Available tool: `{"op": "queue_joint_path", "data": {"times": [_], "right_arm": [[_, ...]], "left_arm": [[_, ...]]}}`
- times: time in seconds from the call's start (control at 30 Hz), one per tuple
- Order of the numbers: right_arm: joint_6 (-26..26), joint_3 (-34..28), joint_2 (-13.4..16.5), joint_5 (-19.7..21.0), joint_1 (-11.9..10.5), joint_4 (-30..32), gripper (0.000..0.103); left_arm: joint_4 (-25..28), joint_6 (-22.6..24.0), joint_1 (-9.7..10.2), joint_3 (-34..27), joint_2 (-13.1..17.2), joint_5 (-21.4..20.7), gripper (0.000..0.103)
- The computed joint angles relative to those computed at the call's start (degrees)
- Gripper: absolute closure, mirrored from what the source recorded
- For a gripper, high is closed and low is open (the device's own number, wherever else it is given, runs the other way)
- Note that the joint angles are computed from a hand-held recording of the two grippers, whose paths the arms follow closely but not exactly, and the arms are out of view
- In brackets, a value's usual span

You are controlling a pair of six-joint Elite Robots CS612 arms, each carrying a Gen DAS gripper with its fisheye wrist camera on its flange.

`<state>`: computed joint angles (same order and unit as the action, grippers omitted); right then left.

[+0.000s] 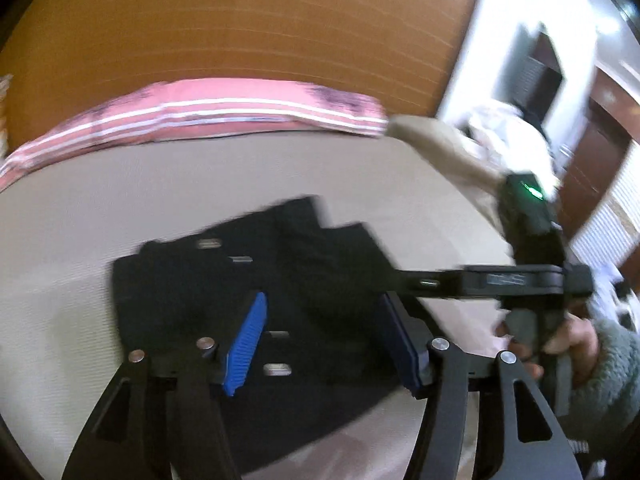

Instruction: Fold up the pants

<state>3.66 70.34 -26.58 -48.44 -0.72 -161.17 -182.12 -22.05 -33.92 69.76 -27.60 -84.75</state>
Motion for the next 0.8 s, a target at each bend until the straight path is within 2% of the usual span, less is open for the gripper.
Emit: {"op": "queue_joint_path", "data": {"times": [0.13, 0.27, 0.4, 0.63, 0.8], "right_arm": [[-3.5, -2.1, 0.8, 1.2, 0.2, 3.8, 0.039], [-7.5, -4.8, 1.8, 1.5, 0.6, 8.2, 0.039], [-9.5, -7.9, 3.4, 2.1, 0.8, 12.1, 0.039], [-12.5, -12.6, 6.1, 5.6, 0.6, 15.5, 0.039], [-15.5, -16.5, 8.1, 9.3, 0.8, 19.3, 0.039]], "left_arm": [[3.6, -6.4, 1.32, 0.9, -0.5, 4.8, 0.043], [6.6, -9.2, 2.01, 0.9, -0.2, 8.0, 0.043], [10.3, -10.6, 2.52, -1.0, 1.2, 6.7, 0.043], [12.4, -6.1, 1.78, -3.4, 2.9, 7.3, 0.043], [12.1, -5.7, 1.81, -3.8, 3.3, 7.1, 0.042]]}}
